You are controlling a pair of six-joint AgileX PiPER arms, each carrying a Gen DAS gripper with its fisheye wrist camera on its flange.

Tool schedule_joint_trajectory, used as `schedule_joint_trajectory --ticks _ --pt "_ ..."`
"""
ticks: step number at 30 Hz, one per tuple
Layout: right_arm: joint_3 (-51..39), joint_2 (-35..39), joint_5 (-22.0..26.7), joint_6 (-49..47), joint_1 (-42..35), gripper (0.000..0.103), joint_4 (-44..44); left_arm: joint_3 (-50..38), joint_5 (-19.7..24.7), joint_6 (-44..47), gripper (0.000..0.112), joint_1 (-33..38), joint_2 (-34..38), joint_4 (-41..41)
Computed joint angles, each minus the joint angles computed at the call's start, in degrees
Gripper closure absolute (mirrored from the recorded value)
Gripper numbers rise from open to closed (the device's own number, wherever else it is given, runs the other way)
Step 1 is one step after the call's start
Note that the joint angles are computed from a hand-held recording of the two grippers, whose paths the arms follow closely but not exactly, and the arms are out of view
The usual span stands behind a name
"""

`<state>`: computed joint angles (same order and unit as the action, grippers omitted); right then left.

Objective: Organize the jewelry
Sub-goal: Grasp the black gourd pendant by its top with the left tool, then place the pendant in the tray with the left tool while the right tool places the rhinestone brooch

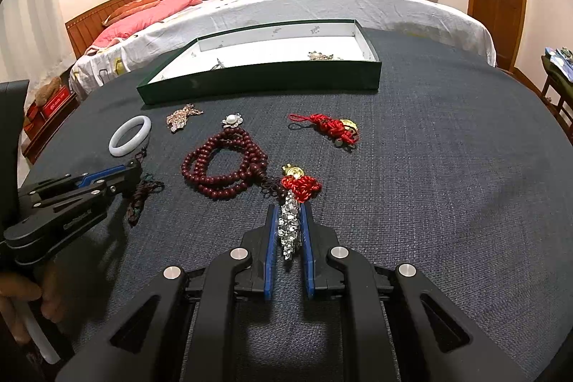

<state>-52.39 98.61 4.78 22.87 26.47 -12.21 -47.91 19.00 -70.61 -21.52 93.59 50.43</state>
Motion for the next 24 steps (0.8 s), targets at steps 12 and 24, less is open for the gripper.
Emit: schedule_joint_trajectory --ticks 12,24 --pt "0.2 -2.1 0.2 0.6 0.1 0.09 -0.6 0.5 2.1 1.2 0.098 -1.1 -5.5 -1.3" --pt "-0.6 -5.8 1.1 -0.8 0.2 0.09 0.1 -0.2 4.2 2.5 0.098 -1.4 -11.2 -1.8"
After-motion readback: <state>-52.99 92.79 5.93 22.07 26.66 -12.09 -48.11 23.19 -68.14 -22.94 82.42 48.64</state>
